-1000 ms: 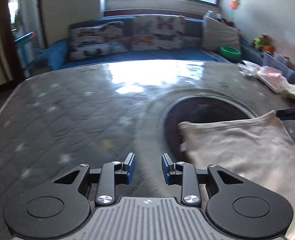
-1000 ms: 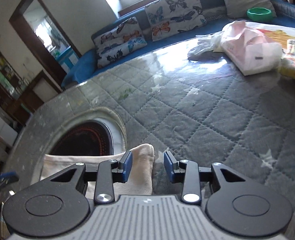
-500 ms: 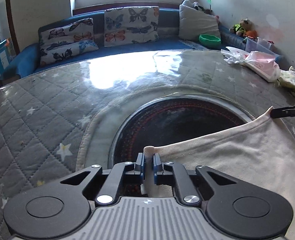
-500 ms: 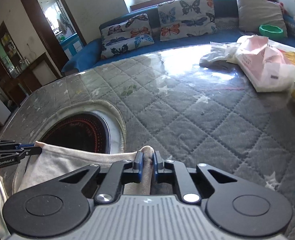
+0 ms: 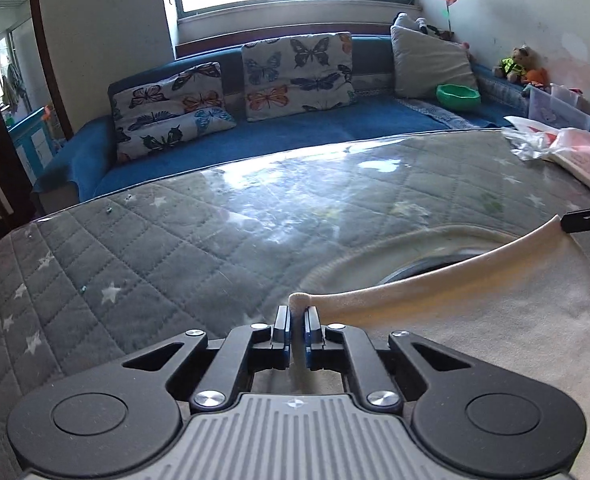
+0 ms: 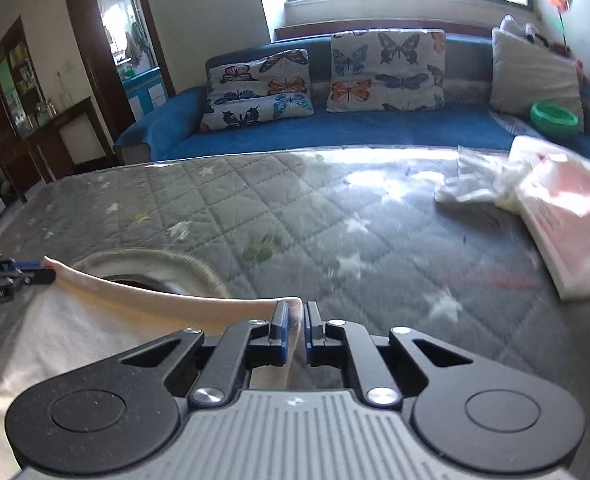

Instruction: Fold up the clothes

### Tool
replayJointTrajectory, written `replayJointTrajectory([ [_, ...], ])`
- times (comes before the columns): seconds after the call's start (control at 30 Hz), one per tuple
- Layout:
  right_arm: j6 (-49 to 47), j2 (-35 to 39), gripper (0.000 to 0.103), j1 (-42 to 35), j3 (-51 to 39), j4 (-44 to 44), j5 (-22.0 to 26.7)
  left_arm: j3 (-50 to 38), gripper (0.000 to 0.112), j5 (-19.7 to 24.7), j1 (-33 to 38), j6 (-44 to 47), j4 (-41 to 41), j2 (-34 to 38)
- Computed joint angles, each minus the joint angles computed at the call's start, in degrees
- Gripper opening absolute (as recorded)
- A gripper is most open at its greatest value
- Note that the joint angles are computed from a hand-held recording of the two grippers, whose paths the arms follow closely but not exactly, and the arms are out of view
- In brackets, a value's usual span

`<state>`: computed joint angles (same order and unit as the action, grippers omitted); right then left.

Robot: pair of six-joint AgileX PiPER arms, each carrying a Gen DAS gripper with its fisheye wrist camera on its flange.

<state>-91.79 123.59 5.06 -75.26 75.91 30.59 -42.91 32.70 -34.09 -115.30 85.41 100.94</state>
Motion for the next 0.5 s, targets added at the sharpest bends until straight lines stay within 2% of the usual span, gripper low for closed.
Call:
replayJointTrajectory([
  [0.1,-0.66,0.58,0.01,0.88,-1.15,-0.25,-0.92,0.19,0.013,-2.09,2.26,-0.76,0.34,0.18],
  [0.13,-2.26,-0.19,0.014,0.87,-0.17,0.65,-1.15,0.93,0.019,-2.08,2.28,-1.74,0.7,-0.48],
  [0.2,-4.78,-1.42,0.016,0.77,1.43,2.12,-1.37,2.85,0.024,-0.22,1.09,-3.06,0.03,-2.41],
  [0.27,-6.6,-4.43,0.02,-0.59,4.77,1.75,1.19,5.83,0.025,2.12,-0.83,-2.98,-1.95,-5.78],
  [0.33,-7.74,-7.36,0.03,-2.07,8.29,1.03,4.01,9.0,0.031,5.36,-3.24,-0.84,-6.82,-10.29],
  [0.4,-11.45,-10.79,0.035,-3.45,13.08,1.38,6.62,13.13,0.037,10.21,-7.41,0.12,-12.43,-16.38],
  [0.5,-15.93,-15.79,0.042,-5.21,20.31,0.48,10.28,18.26,0.044,22.17,-18.22,-0.25,-22.64,-25.01],
])
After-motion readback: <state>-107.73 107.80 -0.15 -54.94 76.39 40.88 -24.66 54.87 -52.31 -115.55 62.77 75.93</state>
